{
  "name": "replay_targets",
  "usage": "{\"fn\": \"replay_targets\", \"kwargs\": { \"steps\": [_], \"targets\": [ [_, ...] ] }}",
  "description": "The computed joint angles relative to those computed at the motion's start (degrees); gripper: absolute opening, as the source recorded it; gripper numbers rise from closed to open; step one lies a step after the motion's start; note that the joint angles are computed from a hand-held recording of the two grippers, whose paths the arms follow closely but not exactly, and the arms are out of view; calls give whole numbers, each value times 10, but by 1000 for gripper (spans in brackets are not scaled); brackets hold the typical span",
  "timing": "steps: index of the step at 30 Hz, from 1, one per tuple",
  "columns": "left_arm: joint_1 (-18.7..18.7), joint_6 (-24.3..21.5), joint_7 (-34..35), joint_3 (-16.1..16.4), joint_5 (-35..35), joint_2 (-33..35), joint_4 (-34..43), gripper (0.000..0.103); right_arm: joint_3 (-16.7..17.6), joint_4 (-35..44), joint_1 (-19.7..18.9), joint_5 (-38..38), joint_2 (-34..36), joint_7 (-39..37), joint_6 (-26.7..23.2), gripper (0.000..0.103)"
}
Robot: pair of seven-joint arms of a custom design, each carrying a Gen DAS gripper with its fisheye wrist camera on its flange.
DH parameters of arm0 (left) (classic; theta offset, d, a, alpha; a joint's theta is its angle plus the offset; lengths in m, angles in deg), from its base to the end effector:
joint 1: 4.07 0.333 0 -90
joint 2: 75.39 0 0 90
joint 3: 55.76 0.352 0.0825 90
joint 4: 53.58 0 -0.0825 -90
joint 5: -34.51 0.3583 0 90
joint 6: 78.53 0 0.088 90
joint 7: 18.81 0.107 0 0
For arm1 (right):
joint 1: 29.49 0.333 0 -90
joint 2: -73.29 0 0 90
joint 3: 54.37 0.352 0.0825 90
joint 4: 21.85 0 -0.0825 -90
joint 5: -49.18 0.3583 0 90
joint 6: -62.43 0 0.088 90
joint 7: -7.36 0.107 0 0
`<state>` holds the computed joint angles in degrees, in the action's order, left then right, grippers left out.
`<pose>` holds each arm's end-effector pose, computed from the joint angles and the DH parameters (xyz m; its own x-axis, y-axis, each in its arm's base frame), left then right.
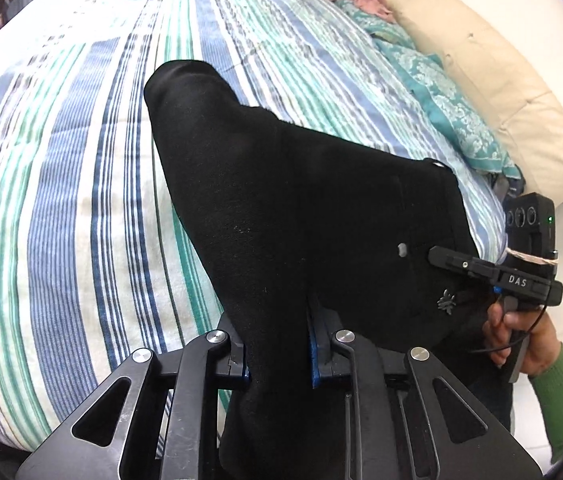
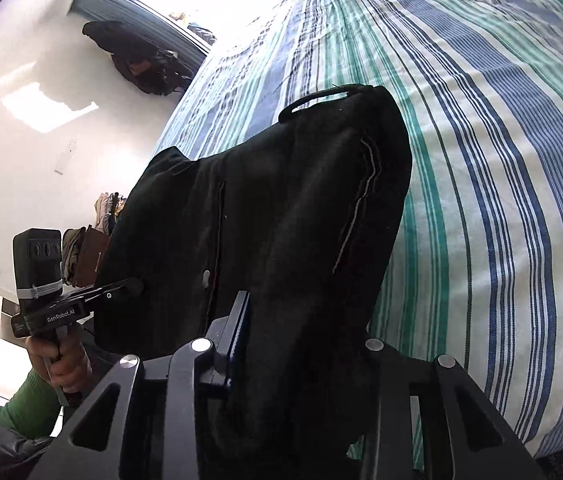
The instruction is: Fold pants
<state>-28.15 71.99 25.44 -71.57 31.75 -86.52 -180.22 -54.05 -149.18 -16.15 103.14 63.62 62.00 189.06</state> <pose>0.3833 -0.3321 0.5734 0.0261 -0.9159 0.4006 -0.8926 -0.2018 -0.4032 0.4676 0.1416 0.5208 0.3732 -0.6910 -0.6190 -0.9159 -0.1684 -0.3643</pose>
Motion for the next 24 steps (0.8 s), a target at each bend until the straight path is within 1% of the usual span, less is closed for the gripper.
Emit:
{"fn": "replay_targets", "kwargs": {
  "steps": [3, 6, 9, 11, 14, 16, 17, 18, 19, 20, 21, 22, 23, 24],
  "targets": [
    [15, -8, 12, 11, 13, -25, 6, 19, 5, 28, 10, 26, 4, -8, -3, 34],
    [34, -4, 36, 33, 18, -33, 22, 19, 12, 88, 22, 55, 34, -13, 4, 34],
    [67, 1, 49, 46, 41, -20, 53, 19, 24, 188, 28, 65, 97, -10, 14, 34],
    [90, 6, 48, 51, 59, -3, 77, 19, 38, 265, 34, 54, 149, 0, 30, 34],
    [113, 14, 49, 59, 68, 27, 100, 19, 55, 374, 32, 31, 228, 23, 34, 34],
    [127, 20, 54, 60, 74, 54, 108, 19, 66, 428, 29, 9, 274, 34, 36, 34],
    [133, 21, 49, 58, 89, 69, 110, 20, 72, 452, 29, -2, 298, 42, 39, 34],
    [138, 14, 41, 56, 106, 87, 113, 24, 77, 474, 28, -13, 324, 53, 40, 34],
    [141, -6, 27, 54, 130, 110, 118, 36, 79, 492, 28, -28, 348, 67, 40, 36],
    [141, -49, 0, 54, 163, 131, 127, 44, 77, 503, 33, -54, 370, 90, 46, 37],
    [131, -93, -32, 56, 195, 159, 141, 50, 68, 508, 43, -90, 389, 124, 48, 40],
    [119, -106, -47, 65, 218, 173, 134, 67, 54, 516, 54, -135, 410, 171, 39, 44],
    [128, -86, -87, 55, 266, 167, 115, 72, 36, 526, 69, -182, 431, 223, 24, 53],
    [126, -73, -130, 60, 316, 148, 90, 85, 38, 520, 65, -188, 439, 243, 29, 60]
  ]
}}
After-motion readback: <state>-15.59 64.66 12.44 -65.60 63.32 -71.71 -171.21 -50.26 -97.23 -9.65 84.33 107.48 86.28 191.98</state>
